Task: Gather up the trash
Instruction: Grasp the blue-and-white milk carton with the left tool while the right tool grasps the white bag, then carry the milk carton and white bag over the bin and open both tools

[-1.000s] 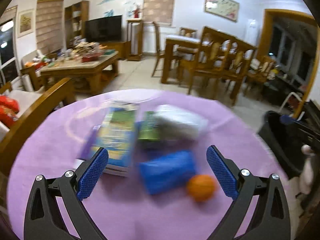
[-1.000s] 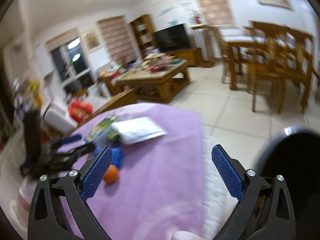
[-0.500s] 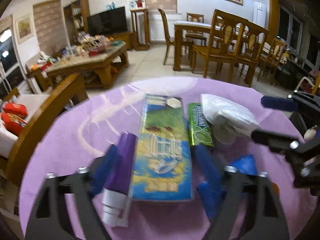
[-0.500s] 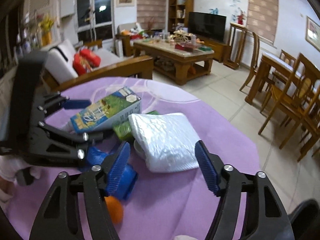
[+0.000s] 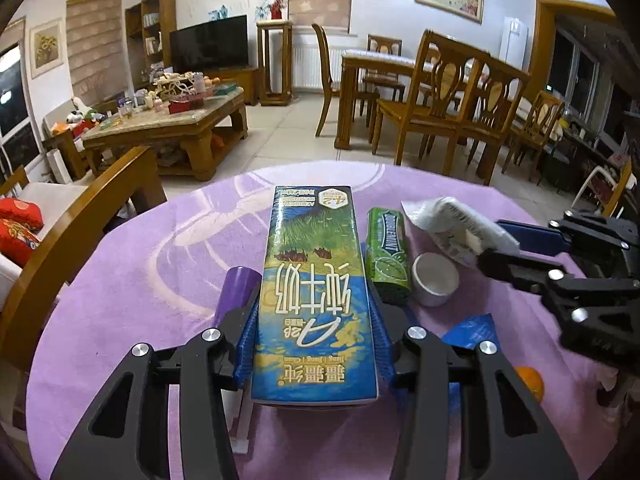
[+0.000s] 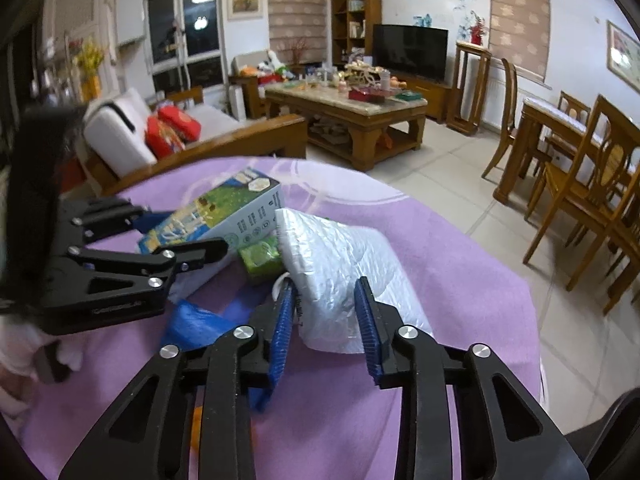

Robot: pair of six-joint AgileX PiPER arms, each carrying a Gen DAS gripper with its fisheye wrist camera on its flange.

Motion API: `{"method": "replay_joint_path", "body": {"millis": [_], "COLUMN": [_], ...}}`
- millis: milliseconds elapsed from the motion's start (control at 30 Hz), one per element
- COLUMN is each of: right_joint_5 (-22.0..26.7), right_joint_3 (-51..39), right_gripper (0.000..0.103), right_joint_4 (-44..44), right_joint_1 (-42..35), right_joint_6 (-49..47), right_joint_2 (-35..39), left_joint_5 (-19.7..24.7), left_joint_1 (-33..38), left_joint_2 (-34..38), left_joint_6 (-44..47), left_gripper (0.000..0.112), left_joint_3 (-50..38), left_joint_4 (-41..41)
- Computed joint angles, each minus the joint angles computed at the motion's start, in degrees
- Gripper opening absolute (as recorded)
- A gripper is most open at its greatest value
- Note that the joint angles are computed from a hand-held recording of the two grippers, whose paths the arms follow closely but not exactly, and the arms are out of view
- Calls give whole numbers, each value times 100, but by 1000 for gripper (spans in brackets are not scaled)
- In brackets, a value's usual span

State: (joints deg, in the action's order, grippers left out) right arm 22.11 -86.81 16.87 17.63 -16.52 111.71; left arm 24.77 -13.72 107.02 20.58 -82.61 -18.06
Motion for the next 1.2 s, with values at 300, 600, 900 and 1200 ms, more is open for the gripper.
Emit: {"method": "replay_joint_path", "body": {"millis": [300,600,900,1200], "right_joint_5": [-53,709,1743,4187], "right_joint_3": [2009,3343,4309,4785], "right_gripper": [23,20,20,20], "right_joint_4": [4665,6294,6843,6707], "right_joint_1": [-710,-1568,-2996,-6904], "right_joint_6": [-3763,-5061,-5453,-5727], "right_joint_2": [-1776,-2944,-4117,-4601], "left_joint_5": [-421,-597,-887,-1081], "left_joint_1": [107,-384,-1345,-2583], "left_joint_2": [-1093,-1924,-2072,-1326], "left_joint_6": [1856,2333,1546,786], "left_gripper": [46,46,46,46], "left_joint_3": [1070,1850,1932,1221], "left_joint_4": [-2411,-3179,-2468,-1832]}}
